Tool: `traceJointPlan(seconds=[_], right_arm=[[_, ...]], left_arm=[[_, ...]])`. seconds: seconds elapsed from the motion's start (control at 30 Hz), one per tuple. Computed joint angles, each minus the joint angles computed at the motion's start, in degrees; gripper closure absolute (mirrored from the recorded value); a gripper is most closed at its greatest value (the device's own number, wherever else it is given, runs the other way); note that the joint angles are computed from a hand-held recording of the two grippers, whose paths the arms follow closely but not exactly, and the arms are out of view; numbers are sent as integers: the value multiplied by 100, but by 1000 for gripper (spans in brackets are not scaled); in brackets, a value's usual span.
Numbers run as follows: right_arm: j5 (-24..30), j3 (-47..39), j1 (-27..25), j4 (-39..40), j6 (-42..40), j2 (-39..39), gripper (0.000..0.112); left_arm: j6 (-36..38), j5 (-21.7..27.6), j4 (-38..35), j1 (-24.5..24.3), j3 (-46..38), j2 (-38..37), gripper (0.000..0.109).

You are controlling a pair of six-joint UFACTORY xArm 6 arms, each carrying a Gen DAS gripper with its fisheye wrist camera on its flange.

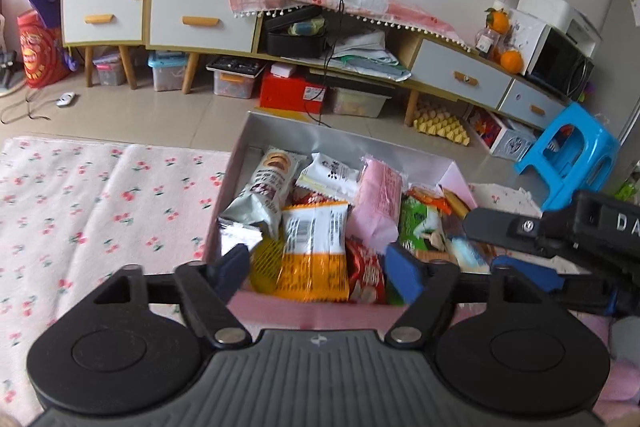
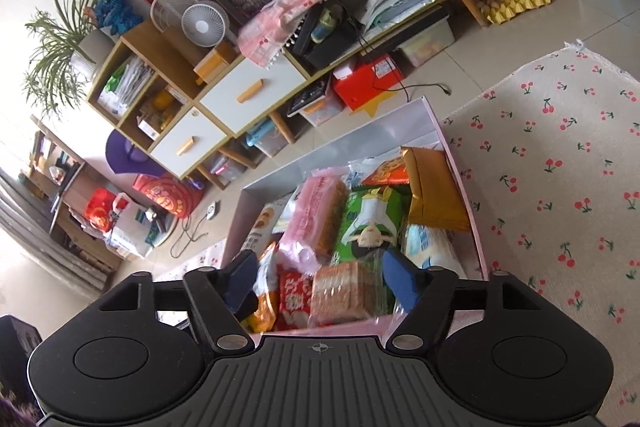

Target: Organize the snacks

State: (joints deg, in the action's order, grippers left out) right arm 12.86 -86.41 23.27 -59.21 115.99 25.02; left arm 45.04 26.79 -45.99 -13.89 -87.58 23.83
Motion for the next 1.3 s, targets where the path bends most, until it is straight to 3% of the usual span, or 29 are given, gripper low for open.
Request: traceJointPlan(seconds=[0.2,0.33,0.53,0.67,0.77,0.93,1.07,1.2,1.3], right_arm=[[286,268,321,1285,-1562,-311,32],[709,383,546,1686,-2032,-562,27],[1096,628,813,2464,-2549,-928,26],[1777,557,1066,2782,-2915,-1066,25],[2243,471,1262,2906,-3167,-1109,25],[2559,564,1536,2467,-2937,-1221,24],[2926,746,1691,2117,-2588,-1346,16],[3123,873,1717,2103,-2367,-1423,16],[3061,952,1700,2139,-2264,-1434,16]], left_arm=[[-381,-40,412,64,550,-487,16],[-600,-178,618,88,873,-798,6],[-1058,-435,1196,137,1450,-1298,6],[-1681,-188,1792,228,1697,-1581,6],[-1816,-301,2163,218,2023,-1851,6],[-1834,-514,2287,223,2552,-2248,6],[-2122,-804,2818,208,2912,-2484,6],[-2208,-451,2718,257,2945,-2571,6],[-2348,-499,2972,259,3065,-2605,6]])
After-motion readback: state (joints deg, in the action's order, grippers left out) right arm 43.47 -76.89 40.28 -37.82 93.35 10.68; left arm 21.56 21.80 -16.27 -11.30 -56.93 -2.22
